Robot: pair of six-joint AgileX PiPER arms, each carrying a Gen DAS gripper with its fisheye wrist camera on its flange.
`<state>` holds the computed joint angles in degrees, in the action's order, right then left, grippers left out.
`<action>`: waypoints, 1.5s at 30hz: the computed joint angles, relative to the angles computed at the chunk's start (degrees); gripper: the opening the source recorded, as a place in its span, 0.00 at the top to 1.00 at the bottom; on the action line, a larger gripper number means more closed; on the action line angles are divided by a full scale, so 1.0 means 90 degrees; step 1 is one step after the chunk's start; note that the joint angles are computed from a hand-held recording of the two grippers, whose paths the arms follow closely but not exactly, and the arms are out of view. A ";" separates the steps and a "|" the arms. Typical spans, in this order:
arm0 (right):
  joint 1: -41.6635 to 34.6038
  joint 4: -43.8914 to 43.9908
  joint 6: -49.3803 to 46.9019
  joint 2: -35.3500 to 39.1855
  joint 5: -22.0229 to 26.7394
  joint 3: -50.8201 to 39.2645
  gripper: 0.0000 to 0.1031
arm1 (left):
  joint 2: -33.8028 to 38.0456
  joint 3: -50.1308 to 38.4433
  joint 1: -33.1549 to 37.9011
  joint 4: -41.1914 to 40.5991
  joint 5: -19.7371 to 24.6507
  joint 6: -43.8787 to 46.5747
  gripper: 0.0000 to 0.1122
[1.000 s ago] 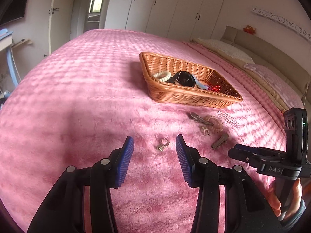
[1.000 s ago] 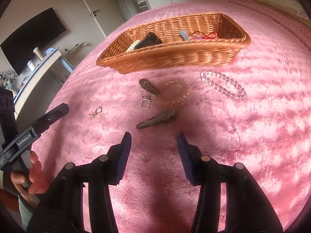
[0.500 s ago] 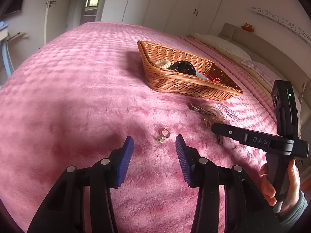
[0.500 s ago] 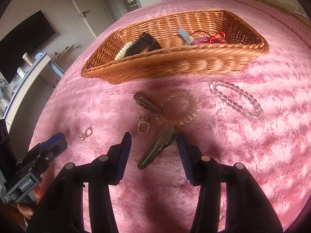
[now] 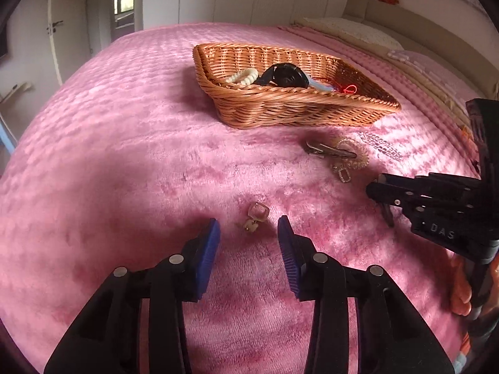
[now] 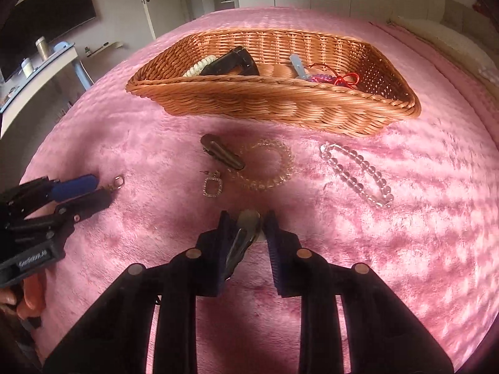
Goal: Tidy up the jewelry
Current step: 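Grasp the brown hair clip with the right tool while the left tool grasps the small gold earring, then carry the clip and earring into the basket and open both tools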
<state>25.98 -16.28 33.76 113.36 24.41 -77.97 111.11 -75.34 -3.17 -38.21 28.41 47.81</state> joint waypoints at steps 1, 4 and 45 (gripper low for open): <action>-0.0035 0.0074 -0.0142 -0.0024 -0.0055 0.0051 0.80 | 0.0099 -0.0155 -0.0038 0.0166 0.0050 -0.0149 0.69; -0.0048 0.0146 -0.0310 -0.0048 -0.0171 0.0131 0.80 | 0.0173 -0.0248 -0.0086 0.0283 0.0114 -0.0095 0.80; -0.1062 0.1310 -0.2307 -0.0400 0.0194 -0.1969 0.80 | 0.0626 -0.2924 -0.0558 -0.1384 0.0224 -0.0164 0.92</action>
